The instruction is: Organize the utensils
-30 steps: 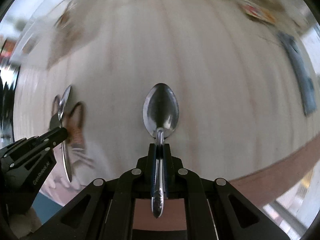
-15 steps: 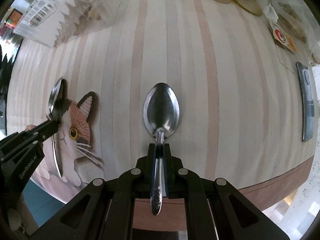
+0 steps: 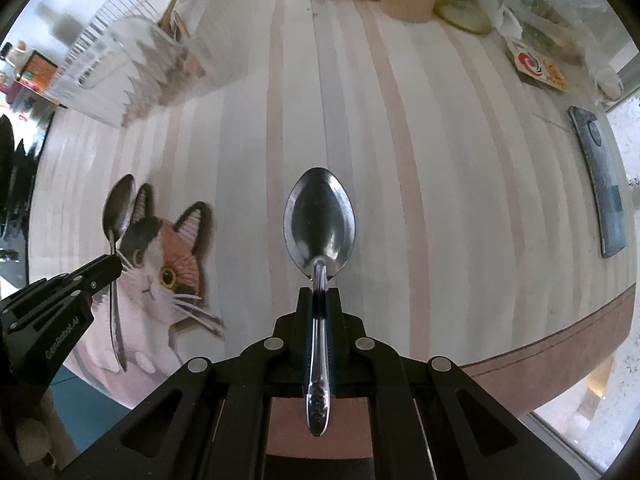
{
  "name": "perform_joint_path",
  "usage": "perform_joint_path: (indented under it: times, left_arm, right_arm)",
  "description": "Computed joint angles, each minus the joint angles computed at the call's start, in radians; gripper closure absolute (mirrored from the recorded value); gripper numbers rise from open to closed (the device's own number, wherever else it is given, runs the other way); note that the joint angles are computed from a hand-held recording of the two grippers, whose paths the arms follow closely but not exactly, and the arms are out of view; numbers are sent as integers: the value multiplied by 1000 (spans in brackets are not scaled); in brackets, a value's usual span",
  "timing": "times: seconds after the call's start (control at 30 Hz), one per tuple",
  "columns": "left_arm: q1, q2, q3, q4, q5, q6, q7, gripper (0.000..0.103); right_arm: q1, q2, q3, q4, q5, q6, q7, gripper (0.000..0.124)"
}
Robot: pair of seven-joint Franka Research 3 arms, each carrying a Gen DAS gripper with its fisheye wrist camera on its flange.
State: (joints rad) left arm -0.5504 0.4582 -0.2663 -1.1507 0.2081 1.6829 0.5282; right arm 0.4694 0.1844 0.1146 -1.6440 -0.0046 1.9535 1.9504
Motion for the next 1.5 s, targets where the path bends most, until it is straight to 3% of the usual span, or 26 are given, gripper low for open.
perform_joint_path:
  times: [0.17,0.3,0.43,0.5,0.57,0.63,0.8,0.9,0.93,1.27,1.5]
  left_arm:
    - [4,-54,2,-17,11,26,-20,103]
    - [43,-152,2,-120,-1,88,-40,103]
    - [118,-214,-18,-260,-128,248,8,100]
    - [137,-184,-33,-264,-193,269,58,96]
    - [137,-141,-44,-237,-224,245,100,83]
    - [130,-97,-50,-210,-239,221,131,77]
    - [82,-24,-43,-127,-189,168,139,76]
    - [42,26,-29,-39,-134,100,131,84]
    - [26,49,-22,0,-109,68,129,99]
    - [-20,37,-5,37,-35,24,81,103]
    - [-7,-62,-11,-55,-31,65,38,103]
  right_arm:
    - [-12,-24,-2,16,25,1,-5,118]
    - [-20,-29,-2,45,43,13,-12,118]
    - [-25,-26,-3,84,56,4,-23,118]
    - [-29,-21,-5,90,58,2,-25,118]
    - [-32,-24,-7,58,62,22,-22,118]
    - [-32,-16,-6,55,64,21,-15,118]
    - [-33,-12,-11,36,52,17,-2,118]
    - [-38,-11,-15,30,48,12,9,118]
    - [-39,-11,-15,29,48,11,11,118]
    - [-46,-17,-14,7,51,22,14,124]
    - [-77,-16,-19,-6,164,30,18,123]
